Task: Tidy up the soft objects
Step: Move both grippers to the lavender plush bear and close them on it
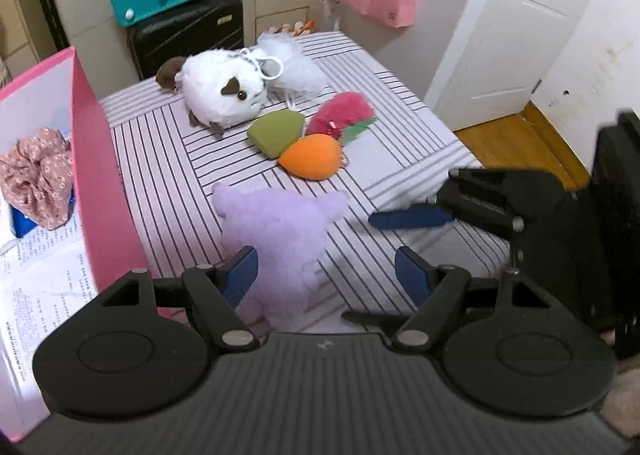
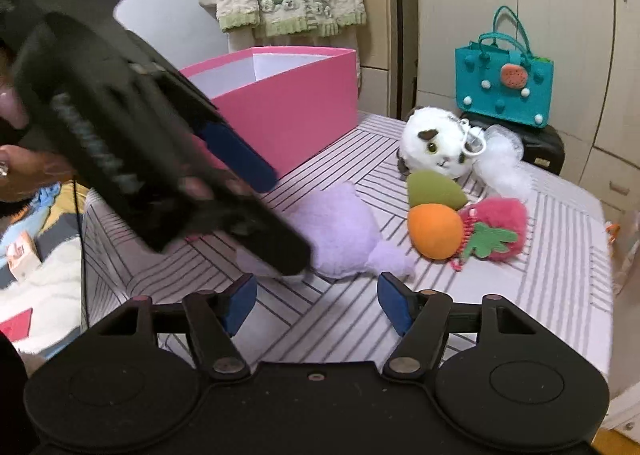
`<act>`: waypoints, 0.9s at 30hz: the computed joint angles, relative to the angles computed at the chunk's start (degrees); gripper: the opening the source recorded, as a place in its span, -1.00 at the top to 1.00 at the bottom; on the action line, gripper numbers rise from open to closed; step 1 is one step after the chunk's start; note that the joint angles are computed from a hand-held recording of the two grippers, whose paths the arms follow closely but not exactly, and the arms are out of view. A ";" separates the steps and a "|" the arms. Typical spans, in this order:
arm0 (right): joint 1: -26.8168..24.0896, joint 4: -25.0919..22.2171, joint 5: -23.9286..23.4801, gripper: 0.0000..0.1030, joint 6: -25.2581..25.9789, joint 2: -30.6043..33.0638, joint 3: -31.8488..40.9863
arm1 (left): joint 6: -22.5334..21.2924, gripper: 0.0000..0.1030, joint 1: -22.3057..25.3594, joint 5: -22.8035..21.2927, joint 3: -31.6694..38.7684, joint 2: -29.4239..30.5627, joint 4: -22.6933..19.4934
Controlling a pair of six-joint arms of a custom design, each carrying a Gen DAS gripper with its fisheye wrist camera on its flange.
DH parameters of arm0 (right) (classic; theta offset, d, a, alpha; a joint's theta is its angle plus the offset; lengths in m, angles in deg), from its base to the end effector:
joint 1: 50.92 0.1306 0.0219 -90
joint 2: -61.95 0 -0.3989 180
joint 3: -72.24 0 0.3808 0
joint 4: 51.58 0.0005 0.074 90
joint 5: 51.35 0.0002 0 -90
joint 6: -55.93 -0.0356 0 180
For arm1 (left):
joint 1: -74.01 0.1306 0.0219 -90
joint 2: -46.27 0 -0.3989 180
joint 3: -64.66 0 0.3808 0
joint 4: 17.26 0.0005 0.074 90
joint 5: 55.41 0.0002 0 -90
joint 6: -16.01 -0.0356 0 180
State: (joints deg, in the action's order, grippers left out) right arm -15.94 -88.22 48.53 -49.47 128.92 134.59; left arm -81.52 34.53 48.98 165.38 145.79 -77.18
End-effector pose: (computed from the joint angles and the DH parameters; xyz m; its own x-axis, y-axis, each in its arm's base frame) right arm 0.2719 0.1822 0.3950 -0.6429 -0.1305 -0.7548 -0.2991 0.9499 0.0905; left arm 0.3991 -0.3409 0.4392 -0.5602 0.6259 -0.5426 0.7957 0.5886 -0.1425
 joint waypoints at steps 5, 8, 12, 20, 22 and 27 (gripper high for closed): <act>-1.08 3.05 -2.14 -0.44 -3.64 1.19 -1.22 | 1.59 -0.45 0.16 -0.73 3.10 3.59 -0.71; -1.04 4.09 -3.42 -0.45 -4.03 2.15 -1.69 | 2.59 -0.45 -0.05 -3.05 3.73 4.93 0.16; -0.56 6.15 -3.71 -0.48 -2.33 2.73 -2.48 | 3.19 -0.45 -0.27 -6.18 3.44 5.85 1.61; -0.78 5.52 -2.94 -0.64 -1.60 2.23 -2.54 | 5.92 -0.48 0.23 0.68 3.12 5.88 -2.44; -1.11 5.21 -2.97 -0.67 -1.27 1.71 -2.82 | 6.19 -0.49 0.55 4.82 2.78 5.37 -3.69; 0.00 4.39 0.10 -0.70 -1.75 -0.24 -3.72 | 7.20 -0.49 0.54 8.81 0.34 3.21 -1.95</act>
